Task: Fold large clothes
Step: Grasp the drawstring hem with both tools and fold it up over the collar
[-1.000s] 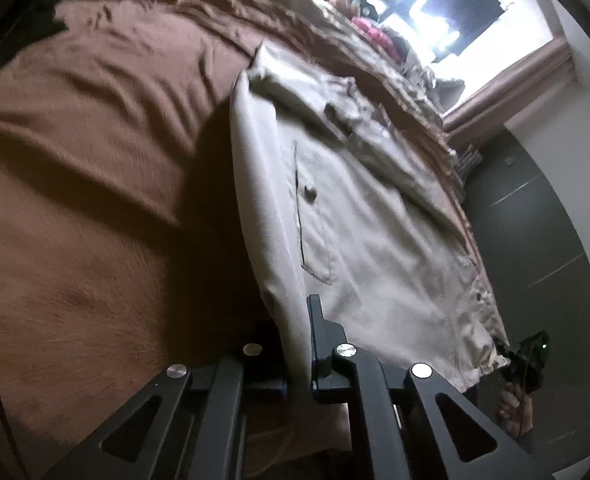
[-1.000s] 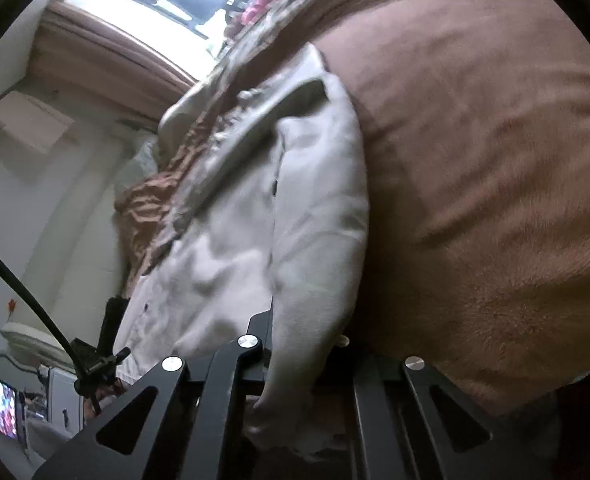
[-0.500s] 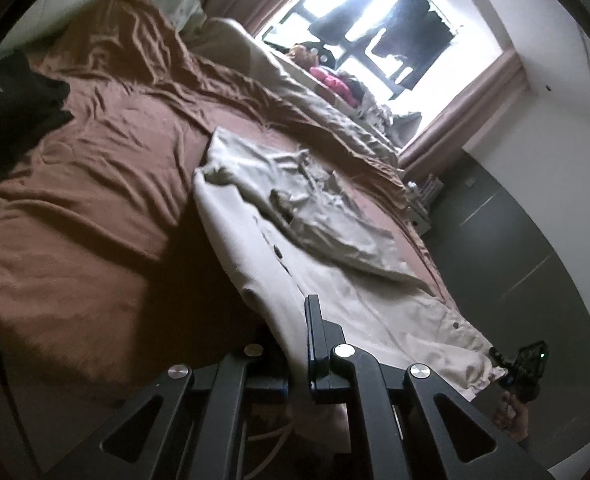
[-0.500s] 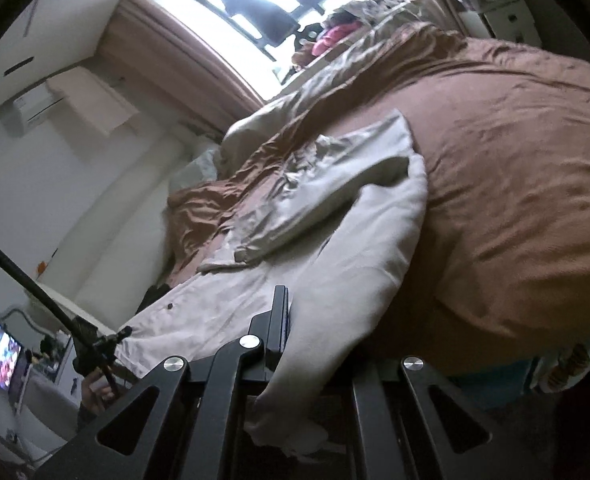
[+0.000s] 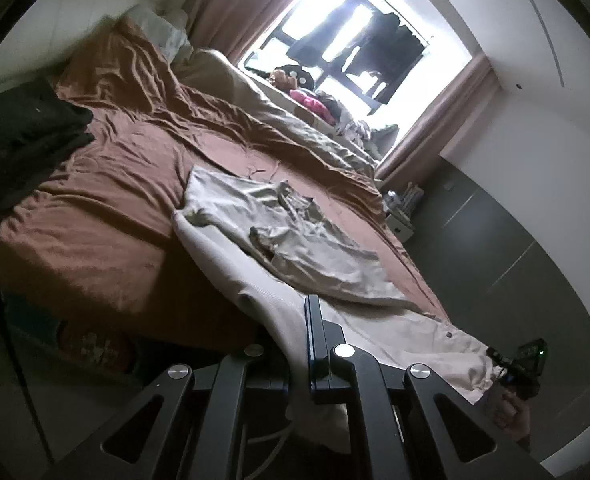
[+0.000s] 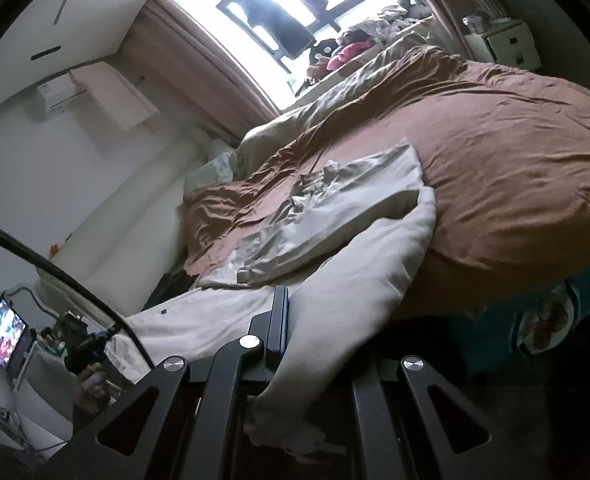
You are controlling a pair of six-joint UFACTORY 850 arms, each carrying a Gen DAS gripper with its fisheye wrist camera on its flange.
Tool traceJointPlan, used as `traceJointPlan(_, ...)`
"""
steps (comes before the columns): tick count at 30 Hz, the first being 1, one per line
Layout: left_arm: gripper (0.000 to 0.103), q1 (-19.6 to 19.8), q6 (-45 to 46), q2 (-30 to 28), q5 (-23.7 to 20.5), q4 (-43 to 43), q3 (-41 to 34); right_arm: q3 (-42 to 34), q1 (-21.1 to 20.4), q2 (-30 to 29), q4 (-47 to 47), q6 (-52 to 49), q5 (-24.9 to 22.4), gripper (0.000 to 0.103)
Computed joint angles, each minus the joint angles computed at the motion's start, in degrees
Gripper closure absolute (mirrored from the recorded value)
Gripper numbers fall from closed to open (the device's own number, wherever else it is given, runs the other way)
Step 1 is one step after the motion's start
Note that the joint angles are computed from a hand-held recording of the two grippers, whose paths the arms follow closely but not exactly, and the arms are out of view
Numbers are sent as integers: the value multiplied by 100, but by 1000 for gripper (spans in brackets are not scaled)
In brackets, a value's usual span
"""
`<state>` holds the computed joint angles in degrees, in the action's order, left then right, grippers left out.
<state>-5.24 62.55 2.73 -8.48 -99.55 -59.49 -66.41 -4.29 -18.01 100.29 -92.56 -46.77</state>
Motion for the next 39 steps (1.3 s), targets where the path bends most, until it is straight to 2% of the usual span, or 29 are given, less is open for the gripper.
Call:
traceJointPlan(4,98,-46,-99,201,101,61,104,190,-62,219,54,-88,4,101)
traceJointPlan(9,98,-3,1293,77,165,-1245,-100,157,-18,243,386,-353,30,101)
traceJointPlan(11,97,40,1616,-27,130,-1513,-240,24,-1,163,513,-470,16,101)
traceJointPlan(13,98,101,1598,-172,102,-1462,-435,-167,46,62,629,-474,31,101)
traceJointPlan(17,97,277,1018,-501,0,-814,-944,-718,199,-215,745,-393,123,101)
traceJointPlan(20,97,406,111,-880,-41,139,-1486,-1329,365,-537,704,-262,358,101)
traceJointPlan(24,97,534,-1670,-1496,-85,2016,-2348,-2182,543,-1075,557,51,746,101)
traceJointPlan(28,97,612,-3098,-2100,-142,3488,-3155,-3083,696,-1629,160,579,1118,101)
traceJointPlan(30,97,645,-4110,-2438,-191,4510,-3608,-3533,776,-1887,-144,955,1313,101)
traceJointPlan(33,97,707,-5065,-2873,-361,5395,-4159,-4419,899,-2380,-969,1952,1580,101)
traceJointPlan(39,97,792,-6606,-3839,-837,6876,-5422,-6372,1100,-3459,-3099,4413,1687,101)
